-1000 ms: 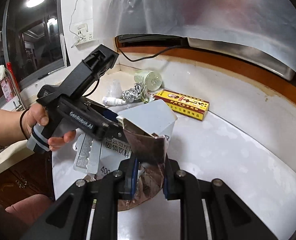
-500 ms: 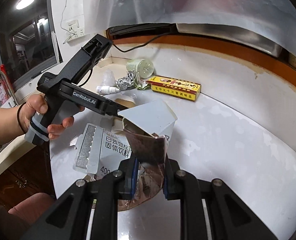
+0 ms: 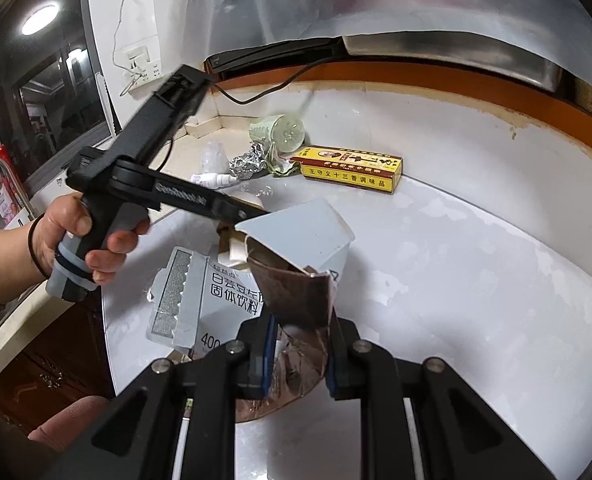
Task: Collect trash
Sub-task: 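Grasp the brown-white paper cup with the right tool and lift it, then carry the paper cup down to the bin and open the right tool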
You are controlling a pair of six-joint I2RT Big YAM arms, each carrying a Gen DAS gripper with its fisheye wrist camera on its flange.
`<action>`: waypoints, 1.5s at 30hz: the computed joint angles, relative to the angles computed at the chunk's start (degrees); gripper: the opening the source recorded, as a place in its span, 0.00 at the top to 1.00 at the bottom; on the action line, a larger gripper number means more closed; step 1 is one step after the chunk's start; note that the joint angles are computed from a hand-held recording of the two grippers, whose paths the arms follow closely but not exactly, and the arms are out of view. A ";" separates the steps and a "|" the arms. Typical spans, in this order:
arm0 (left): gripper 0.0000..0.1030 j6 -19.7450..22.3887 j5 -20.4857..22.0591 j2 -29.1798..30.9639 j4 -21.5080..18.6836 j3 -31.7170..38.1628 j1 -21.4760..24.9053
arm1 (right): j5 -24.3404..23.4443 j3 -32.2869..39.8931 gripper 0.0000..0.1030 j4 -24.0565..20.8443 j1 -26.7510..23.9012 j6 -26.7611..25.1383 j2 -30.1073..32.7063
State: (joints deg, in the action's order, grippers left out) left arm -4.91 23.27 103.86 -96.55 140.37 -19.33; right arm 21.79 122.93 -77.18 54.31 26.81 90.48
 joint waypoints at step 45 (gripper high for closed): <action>0.88 7.47 -10.22 -53.19 20.34 -73.73 12.01 | -3.48 -5.91 0.82 1.09 21.07 9.83 13.23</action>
